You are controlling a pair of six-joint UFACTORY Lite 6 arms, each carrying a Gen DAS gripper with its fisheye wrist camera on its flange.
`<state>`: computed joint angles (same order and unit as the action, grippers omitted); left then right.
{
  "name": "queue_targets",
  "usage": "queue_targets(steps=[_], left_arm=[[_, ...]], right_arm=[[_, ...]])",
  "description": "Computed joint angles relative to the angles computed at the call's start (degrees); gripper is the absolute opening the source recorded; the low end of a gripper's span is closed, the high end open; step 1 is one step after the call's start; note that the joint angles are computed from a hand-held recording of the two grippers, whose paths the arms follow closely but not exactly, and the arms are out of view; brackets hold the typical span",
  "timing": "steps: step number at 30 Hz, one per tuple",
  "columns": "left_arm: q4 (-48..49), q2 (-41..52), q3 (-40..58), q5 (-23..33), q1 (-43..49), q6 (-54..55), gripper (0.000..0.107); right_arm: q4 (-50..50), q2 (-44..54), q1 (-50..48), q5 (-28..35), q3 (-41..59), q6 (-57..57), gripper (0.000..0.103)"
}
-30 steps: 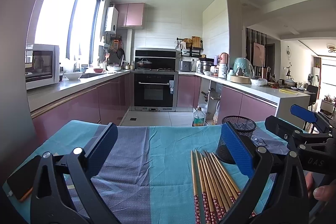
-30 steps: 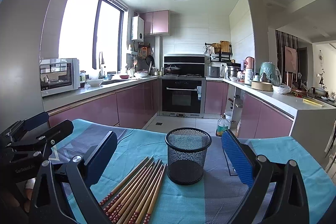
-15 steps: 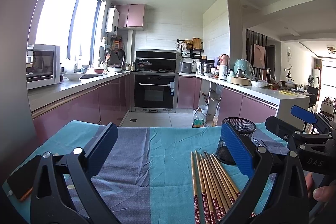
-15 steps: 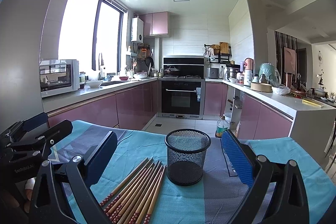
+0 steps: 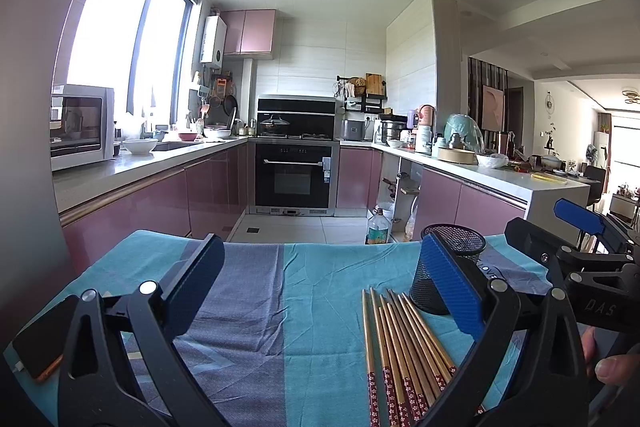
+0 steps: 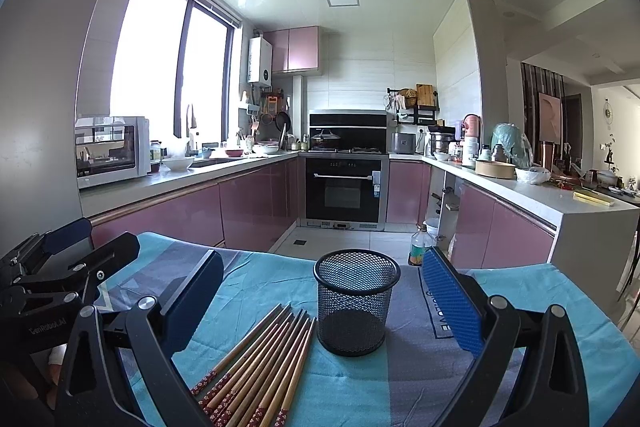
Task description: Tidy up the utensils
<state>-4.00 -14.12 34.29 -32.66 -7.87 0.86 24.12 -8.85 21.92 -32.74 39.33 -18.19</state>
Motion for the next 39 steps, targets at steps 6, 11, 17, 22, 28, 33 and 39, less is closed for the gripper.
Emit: queue_targets(steps=[6,11,17,22,28,33,39], left_arm=[[0.2,-0.1,-0.2,-0.3,-0.1,-0.4,0.097],[0.9,-0.2,-0.3,-0.3,0.3,-0.9,0.097],[1.4,-0.6,-0.7,-0.5,0.4,-1.3,0.097],[0.6,-0.6,-0.7,-0.4,-0.1,-0.7,0.097],[0.0,-0.6,-0.6,-0.2,-0.4,-0.3,0.097],[-0.4,-0.6,-0.7,-0.3,-0.7,0.1,0.097],[-0.2,-0.6,-0.6,-0.3,-0.6,-0.1,0.097]], right_arm=[[0.7,-0.1,0.3,-0.4,-0.1,-0.6,0.096],[1.4,-0.4,0.8,-0.8,-0.5,-1.2,0.096],[2.2,-0.5,1.3,-1.2,-0.6,-1.8,0.096],[2.5,-0.9,1.5,-1.6,-1.0,-2.2,0.096],[2.3,-1.3,1.2,-1.2,-1.0,-2.1,0.096],[2.3,-1.3,1.2,-1.1,-1.0,-2.0,0.096],[2.1,-1.3,1.0,-1.1,-1.0,-1.9,0.096]])
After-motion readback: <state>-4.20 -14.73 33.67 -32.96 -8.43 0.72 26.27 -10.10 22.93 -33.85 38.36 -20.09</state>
